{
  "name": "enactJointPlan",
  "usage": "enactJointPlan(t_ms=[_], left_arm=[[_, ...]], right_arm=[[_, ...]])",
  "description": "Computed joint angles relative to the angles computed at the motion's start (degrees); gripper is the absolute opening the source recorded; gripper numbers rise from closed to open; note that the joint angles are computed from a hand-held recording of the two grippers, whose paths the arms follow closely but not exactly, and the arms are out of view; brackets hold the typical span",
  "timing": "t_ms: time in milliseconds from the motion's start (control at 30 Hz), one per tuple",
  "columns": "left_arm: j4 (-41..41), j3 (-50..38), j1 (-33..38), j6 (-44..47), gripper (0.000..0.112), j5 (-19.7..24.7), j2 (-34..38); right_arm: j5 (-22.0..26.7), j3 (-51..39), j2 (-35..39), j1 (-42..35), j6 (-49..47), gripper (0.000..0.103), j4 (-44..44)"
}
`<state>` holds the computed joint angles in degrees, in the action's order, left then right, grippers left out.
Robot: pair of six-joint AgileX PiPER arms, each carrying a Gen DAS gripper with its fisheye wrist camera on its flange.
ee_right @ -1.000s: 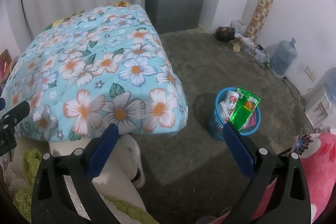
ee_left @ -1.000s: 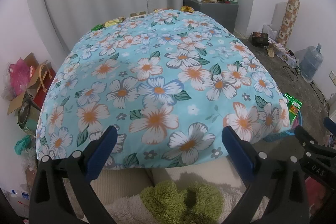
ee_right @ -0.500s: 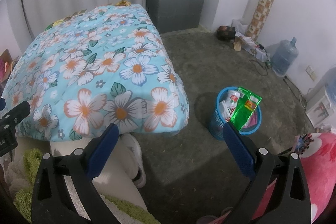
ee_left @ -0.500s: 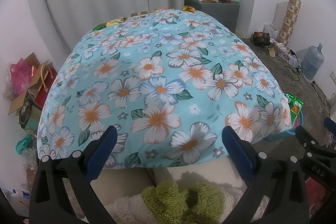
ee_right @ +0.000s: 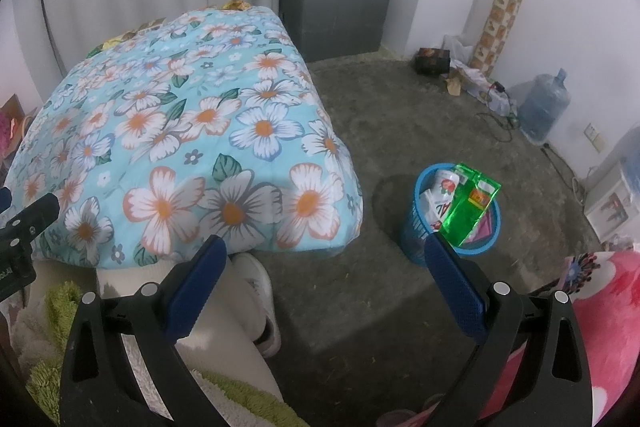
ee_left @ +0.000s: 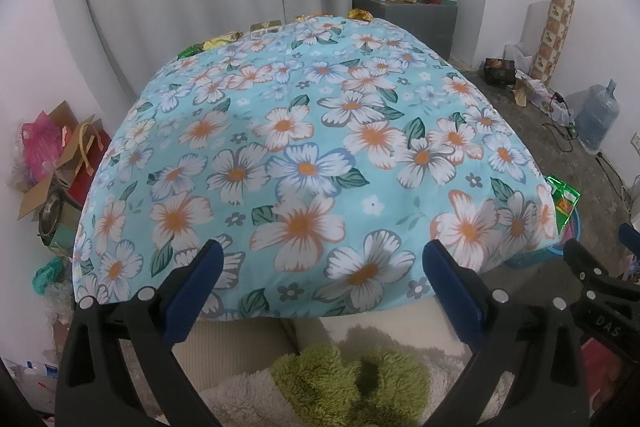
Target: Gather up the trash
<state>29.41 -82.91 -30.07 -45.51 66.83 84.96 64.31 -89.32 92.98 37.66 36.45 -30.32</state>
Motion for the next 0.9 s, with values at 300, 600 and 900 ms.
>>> enactJointPlan(t_ms=[300,600,900], left_arm=[[0.2,-0.1,-0.3,-0.3,0.098,0.3,0.2],[0.3,0.0,-0.5,-0.5,0.098,0.4,0.2],[0.2,0.2,-0.3,-0.3,0.098,0.4,-0.1]], right_arm=[[-0.2,0.4,-0.2,0.3,0.1,0.095,0.7],[-0.4,0.3,-0.3,-0.2,-0.6,0.095,1.2],[-0.4,0.3,-0.3,-0.2,-0.7,0.095,1.3]])
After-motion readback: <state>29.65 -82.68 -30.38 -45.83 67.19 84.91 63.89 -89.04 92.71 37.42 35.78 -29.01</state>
